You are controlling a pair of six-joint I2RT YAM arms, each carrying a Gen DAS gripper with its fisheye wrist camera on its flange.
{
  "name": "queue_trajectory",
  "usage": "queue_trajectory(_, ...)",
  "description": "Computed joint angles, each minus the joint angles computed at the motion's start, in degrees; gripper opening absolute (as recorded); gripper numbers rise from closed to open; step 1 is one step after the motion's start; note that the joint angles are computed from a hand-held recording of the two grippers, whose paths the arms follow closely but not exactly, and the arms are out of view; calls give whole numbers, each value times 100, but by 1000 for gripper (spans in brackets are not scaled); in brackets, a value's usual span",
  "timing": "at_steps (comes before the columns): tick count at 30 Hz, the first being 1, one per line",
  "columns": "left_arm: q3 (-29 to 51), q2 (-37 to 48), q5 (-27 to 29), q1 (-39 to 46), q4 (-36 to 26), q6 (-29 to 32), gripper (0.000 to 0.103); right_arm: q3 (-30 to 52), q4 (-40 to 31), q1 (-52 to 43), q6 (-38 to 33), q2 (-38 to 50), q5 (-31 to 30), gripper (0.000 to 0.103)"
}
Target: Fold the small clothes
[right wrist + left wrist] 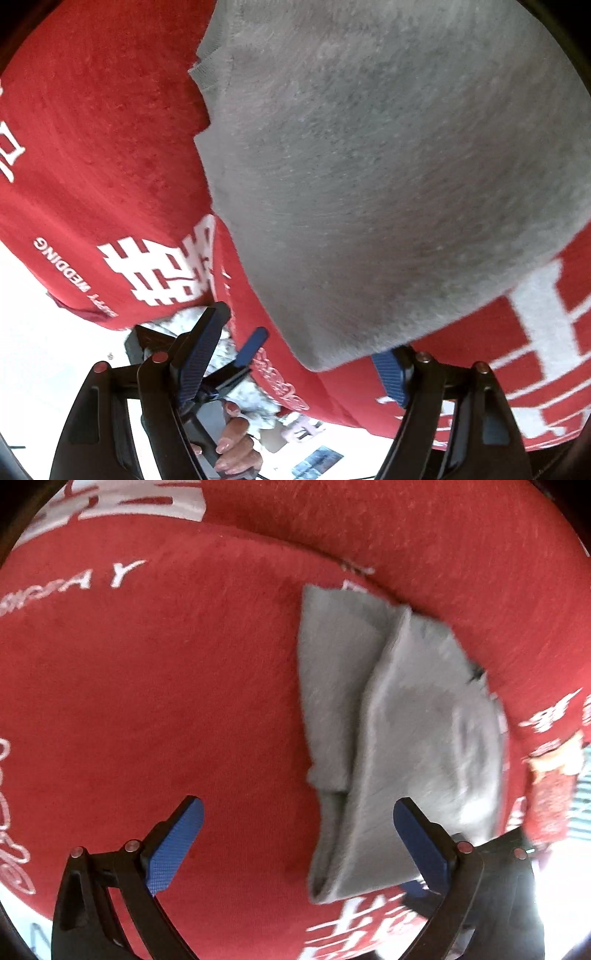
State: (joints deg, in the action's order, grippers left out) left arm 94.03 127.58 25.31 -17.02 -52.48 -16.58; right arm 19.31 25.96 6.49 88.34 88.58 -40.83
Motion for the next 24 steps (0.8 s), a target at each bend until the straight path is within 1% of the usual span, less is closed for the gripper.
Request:
queue_trajectory(2, 5, 10, 311, 70, 18, 3, 103, -71, 328, 65, 315, 87, 98, 81)
queue_trajectory(3, -6, 43, 467, 97, 39, 11, 103, -75, 360, 73, 399, 100, 131, 80)
queue_trajectory(4, 10, 67, 661, 51, 71, -101, 103, -58, 297, 75, 422, 82, 153, 69)
queue_trajectory(5, 59, 142, 825, 33, 118, -172, 103, 56, 11, 73, 304, 48, 147, 41)
queue_trajectory(7, 163, 280, 1157, -44, 212, -375, 103, 352, -626, 74, -89, 28, 89, 8)
queue_trajectory(8, 124, 300, 1230, -153, 364, -546, 103, 481, -842, 74, -270, -21, 117, 8)
queue_trajectory(11, 329, 548, 1385, -328, 495, -766, 103, 634, -996, -134, -619, -263, -42, 8)
queue_trajectory(13, 538, 735, 1592, -404, 529, -861, 103, 725, -1159, -298, -799, -452, -180, 8)
queue_trajectory(16, 865, 986, 1893, -436, 615, -1021, 103, 993, -1756, -450, -1283, -684, -334, 8)
queue_trajectory(17, 1013, 1093, 2030, -443, 631, -1076, 103, 1047, -1879, -474, -1374, -738, -371, 8)
queue_trajectory(19, 1329, 1293, 2223, -482, 621, -1190, 103, 1028, -1872, -500, -1340, -796, -424, 8)
queue_trajectory(21, 1684, 1476, 2245, -564, 509, -1210, 103, 950, -1925, -562, -1408, -879, -508, 8)
queue_trajectory(23, 2135, 1672, 2095, -732, 336, -1198, 103, 981, -2091, -496, -1555, -846, -500, 8)
queue_trajectory(24, 2277, 1724, 2018, -795, 266, -1171, 103, 1004, -2281, -500, -1714, -835, -527, 8)
